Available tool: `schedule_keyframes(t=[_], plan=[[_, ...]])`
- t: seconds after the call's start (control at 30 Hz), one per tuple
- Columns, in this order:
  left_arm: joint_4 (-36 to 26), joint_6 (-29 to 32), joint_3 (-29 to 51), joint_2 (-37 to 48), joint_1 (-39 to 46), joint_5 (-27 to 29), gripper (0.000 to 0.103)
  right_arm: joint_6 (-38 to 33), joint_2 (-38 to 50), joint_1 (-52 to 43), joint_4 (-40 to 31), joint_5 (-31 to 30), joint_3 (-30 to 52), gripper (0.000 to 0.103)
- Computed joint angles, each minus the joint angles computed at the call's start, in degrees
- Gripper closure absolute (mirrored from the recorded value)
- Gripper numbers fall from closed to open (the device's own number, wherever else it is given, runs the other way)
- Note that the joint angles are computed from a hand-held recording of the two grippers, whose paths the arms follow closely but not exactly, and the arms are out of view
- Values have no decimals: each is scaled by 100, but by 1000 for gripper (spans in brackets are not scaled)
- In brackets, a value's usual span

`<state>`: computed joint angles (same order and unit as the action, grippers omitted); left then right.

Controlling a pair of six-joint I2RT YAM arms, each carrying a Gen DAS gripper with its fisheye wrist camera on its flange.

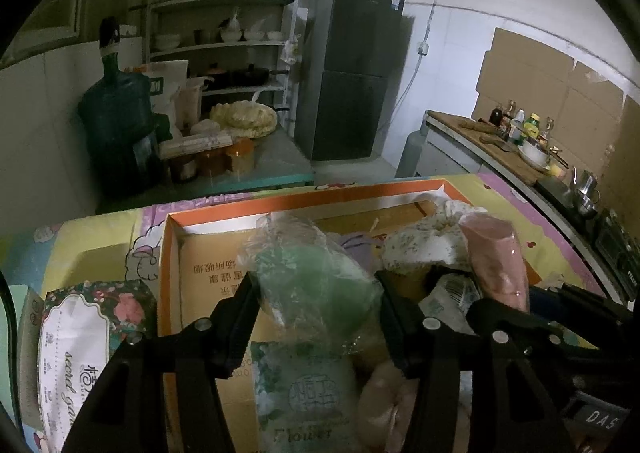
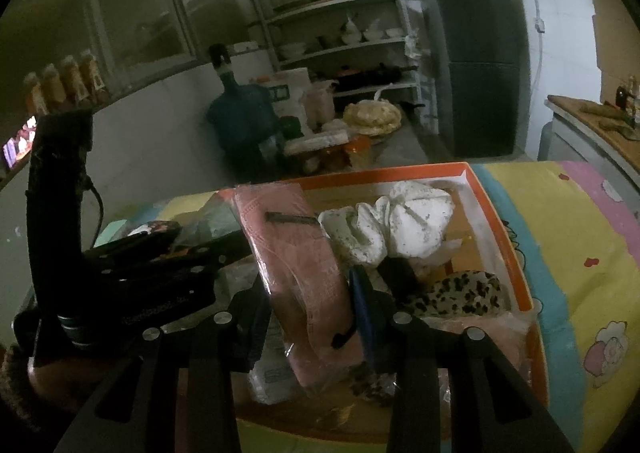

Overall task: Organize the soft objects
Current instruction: 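Lower both items into the box and open both tools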

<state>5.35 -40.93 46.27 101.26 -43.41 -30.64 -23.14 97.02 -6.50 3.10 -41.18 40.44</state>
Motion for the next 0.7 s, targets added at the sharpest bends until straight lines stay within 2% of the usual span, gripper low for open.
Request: schedule_keyframes(t=[0.23, 0.3, 0.37, 0.47, 0.7], plan=[[49, -92, -89, -76, 64, 124, 43, 120, 28, 86, 152, 76, -28, 61], [73, -111, -112, -93, 14, 54, 39, 103, 19, 59, 177, 30, -70, 56], [135, -121, -170, -138, -31, 3, 29, 142, -1, 61, 261, 29, -126, 47], [153, -159, -216, -196, -95, -99, 20, 133, 14, 14, 274, -47, -135, 47], [133, -243, -320, -397, -188, -277, 18, 81, -18, -177, 232, -284, -154, 47]])
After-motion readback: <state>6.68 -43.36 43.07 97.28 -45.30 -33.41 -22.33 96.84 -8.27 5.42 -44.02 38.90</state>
